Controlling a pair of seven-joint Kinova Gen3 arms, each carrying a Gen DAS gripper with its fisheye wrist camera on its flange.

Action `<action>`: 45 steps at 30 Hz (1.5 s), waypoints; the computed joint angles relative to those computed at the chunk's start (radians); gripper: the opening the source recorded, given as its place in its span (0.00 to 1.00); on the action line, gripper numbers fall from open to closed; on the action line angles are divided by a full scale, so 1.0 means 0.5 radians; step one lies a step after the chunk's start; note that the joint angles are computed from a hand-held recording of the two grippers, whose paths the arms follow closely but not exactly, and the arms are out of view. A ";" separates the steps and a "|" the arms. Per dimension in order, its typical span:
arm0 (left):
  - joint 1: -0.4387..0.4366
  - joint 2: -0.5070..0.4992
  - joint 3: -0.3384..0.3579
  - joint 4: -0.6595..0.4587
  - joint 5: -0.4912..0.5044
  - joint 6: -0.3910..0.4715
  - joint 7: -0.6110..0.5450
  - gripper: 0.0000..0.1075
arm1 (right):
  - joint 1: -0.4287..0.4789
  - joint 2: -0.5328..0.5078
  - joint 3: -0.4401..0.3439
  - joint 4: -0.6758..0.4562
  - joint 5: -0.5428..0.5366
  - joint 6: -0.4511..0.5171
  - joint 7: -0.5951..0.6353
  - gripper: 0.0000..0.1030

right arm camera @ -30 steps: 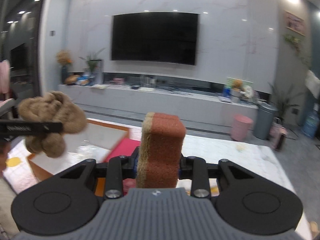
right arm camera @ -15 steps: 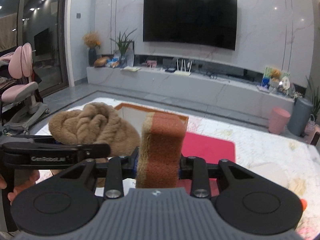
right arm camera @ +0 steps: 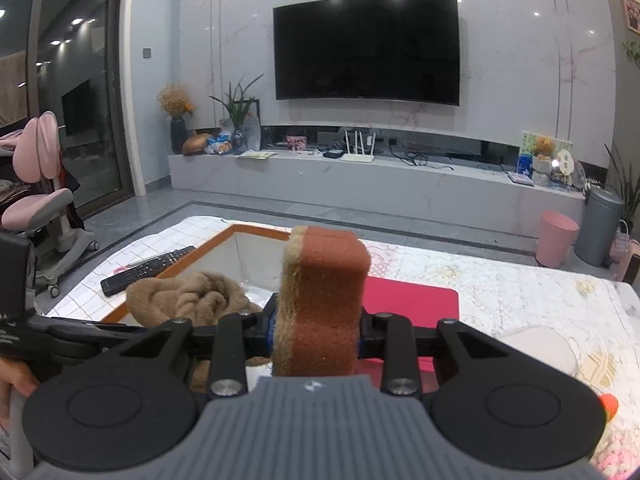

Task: Organize soft objects
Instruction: 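Open the left tool to drop the towel into the box while the right tool holds the sponge above it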

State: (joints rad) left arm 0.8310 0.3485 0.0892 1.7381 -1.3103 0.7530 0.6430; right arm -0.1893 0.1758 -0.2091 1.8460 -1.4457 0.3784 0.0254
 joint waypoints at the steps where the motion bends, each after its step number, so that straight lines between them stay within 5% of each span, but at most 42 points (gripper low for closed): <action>1: 0.004 0.006 0.006 -0.017 0.026 0.031 -0.026 0.70 | -0.003 0.001 -0.005 -0.001 -0.006 0.002 0.015 0.31; 6: 0.005 -0.019 0.002 -0.020 0.122 0.026 -0.002 0.74 | -0.025 -0.009 -0.003 0.020 -0.090 0.016 0.122 0.31; 9: -0.028 -0.052 0.031 0.048 0.025 -0.035 0.030 0.89 | -0.065 0.007 0.000 -0.004 -0.046 -0.019 0.074 0.31; 11: -0.039 -0.051 0.067 0.026 0.048 -0.006 -0.091 0.89 | -0.080 0.009 -0.008 -0.016 0.021 -0.045 0.000 0.31; 14: 0.151 0.014 -0.052 -0.073 0.076 0.220 -0.195 0.92 | -0.085 0.002 -0.034 -0.015 0.076 -0.080 -0.049 0.31; 23: 0.241 -0.038 0.075 -0.131 0.025 0.692 -0.187 0.93 | -0.059 0.000 -0.109 -0.065 0.248 -0.097 -0.232 0.31; 27: 0.240 -0.101 0.130 -0.140 0.032 0.857 -0.193 0.93 | 0.126 0.051 -0.404 -0.127 0.454 -0.175 -0.425 0.31; 29: 0.236 -0.126 0.156 -0.134 0.040 0.935 -0.214 0.93 | 0.108 0.079 -0.422 -0.173 0.599 -0.157 -0.588 0.31; 40: 0.085 -0.234 0.228 -0.039 0.209 1.016 -0.089 0.93 | -0.872 0.415 0.506 -0.647 0.907 0.161 -1.482 0.31; 45: 0.028 -0.253 0.245 -0.016 0.288 0.993 -0.119 0.93 | -1.160 0.685 0.881 -1.003 1.060 0.508 -1.889 0.31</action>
